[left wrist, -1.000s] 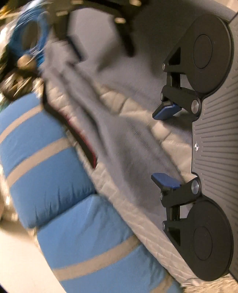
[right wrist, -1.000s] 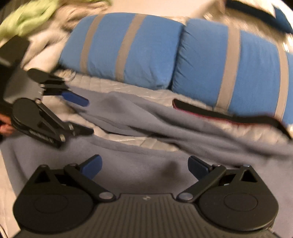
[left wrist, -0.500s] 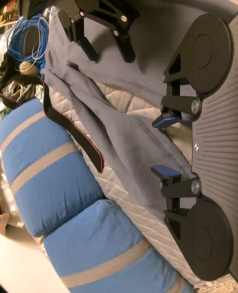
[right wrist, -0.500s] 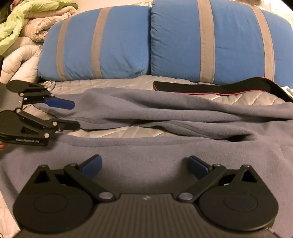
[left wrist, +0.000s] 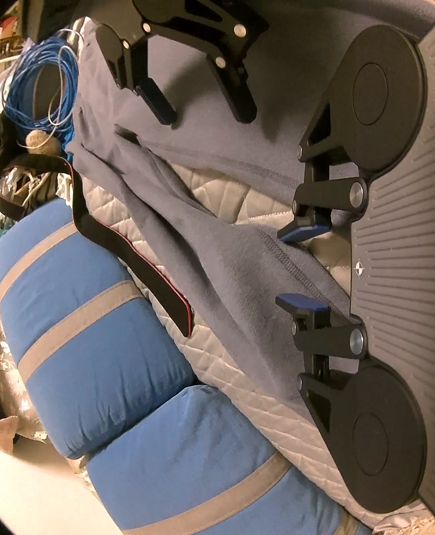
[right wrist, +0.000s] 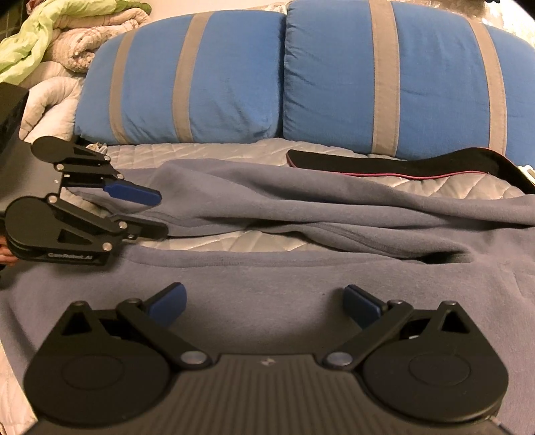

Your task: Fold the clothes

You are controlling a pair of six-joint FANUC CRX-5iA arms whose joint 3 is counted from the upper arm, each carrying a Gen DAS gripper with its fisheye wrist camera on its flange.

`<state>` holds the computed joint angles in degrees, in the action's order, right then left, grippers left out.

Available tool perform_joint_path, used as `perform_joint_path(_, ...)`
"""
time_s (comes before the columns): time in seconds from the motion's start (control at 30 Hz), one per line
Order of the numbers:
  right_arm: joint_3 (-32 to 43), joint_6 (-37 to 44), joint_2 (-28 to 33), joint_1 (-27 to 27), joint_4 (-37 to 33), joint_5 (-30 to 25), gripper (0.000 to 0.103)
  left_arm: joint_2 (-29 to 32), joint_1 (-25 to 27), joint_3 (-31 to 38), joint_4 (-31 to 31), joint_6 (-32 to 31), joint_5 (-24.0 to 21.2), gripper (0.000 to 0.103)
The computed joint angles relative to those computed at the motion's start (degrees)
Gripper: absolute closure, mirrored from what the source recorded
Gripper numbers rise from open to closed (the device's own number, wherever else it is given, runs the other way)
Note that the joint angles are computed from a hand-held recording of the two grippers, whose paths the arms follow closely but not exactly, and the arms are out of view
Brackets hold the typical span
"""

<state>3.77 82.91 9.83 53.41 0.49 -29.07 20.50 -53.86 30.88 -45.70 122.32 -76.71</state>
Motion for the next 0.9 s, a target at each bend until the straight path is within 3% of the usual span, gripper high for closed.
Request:
perform_joint_path(0.3, -0.55, 0.07, -0.24, 0.26, 0.41, 0.35, 0.0, 1.51, -2.35, 1.76, -5.19, -0.88, -1.56, 0.096)
perform_joint_path(0.6, 0.01, 4.84, -0.54, -0.28, -3.59, 1.14, 0.0, 1.25, -4.21, 2.98, -10.78, 4.6, -2.73, 0.097)
perform_joint_path(0.73, -2.27, 0.6, -1.39, 0.13, 0.72, 6.63, 0.0, 1.41, -5.05, 3.5, -13.11, 6.65, -3.77, 0.097)
perform_joint_path(0.9, 0.46, -2.62, 2.14, 0.15, 8.5, 8.51, 0.003, 1.72, -5.86, 4.21, -15.26, 8.24, -4.56, 0.097)
